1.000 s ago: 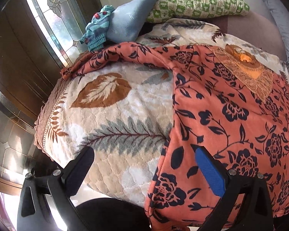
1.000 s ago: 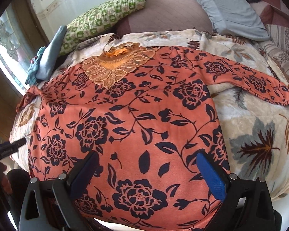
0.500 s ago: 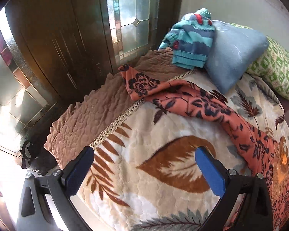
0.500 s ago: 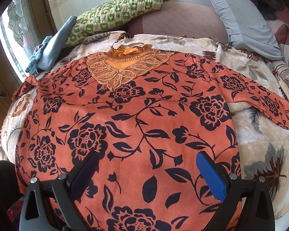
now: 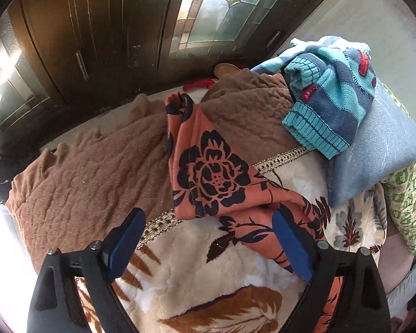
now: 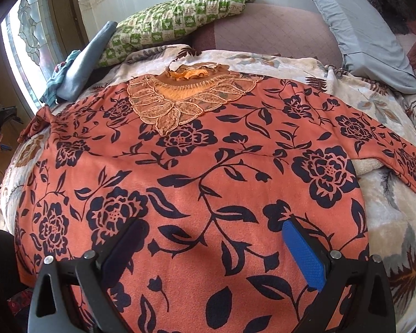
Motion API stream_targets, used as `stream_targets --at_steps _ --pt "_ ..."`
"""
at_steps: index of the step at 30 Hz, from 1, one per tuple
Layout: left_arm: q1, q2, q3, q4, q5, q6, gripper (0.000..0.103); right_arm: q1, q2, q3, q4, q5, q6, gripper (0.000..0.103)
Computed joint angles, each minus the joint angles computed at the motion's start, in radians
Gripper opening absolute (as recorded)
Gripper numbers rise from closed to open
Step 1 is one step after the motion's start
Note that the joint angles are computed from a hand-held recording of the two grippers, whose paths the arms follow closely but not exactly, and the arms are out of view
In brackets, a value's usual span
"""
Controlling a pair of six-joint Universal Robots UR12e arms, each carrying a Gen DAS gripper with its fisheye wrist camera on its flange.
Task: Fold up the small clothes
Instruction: 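Grasp the blouse sleeve with the left tool and lay it across the body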
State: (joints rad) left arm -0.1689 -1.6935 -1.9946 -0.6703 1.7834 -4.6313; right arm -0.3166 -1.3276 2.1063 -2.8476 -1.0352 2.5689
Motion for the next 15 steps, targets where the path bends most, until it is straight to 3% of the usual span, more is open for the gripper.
stream_targets --at_steps 3,6,8,13,15 --pt "0.012 -0.015 -0.019 0.07 -0.006 0.007 0.065 0.002 0.008 -0.007 -0.002 -0.009 0.011 0.102" --pt "0.024 -0.019 -0.047 0.147 -0.014 -0.01 0.059 0.006 0.016 -0.013 -0.003 -0.02 0.018 0.102" --pt "0.024 -0.02 -0.062 0.189 0.001 -0.022 0.048 0.01 0.021 -0.017 -0.008 -0.027 0.022 0.102" --pt "0.023 -0.012 -0.071 0.199 0.024 -0.015 0.021 0.02 0.032 -0.023 -0.015 -0.041 0.025 0.102" --pt "0.017 -0.006 -0.072 0.214 0.054 -0.004 0.018 0.021 0.034 -0.023 -0.018 -0.041 0.026 0.102"
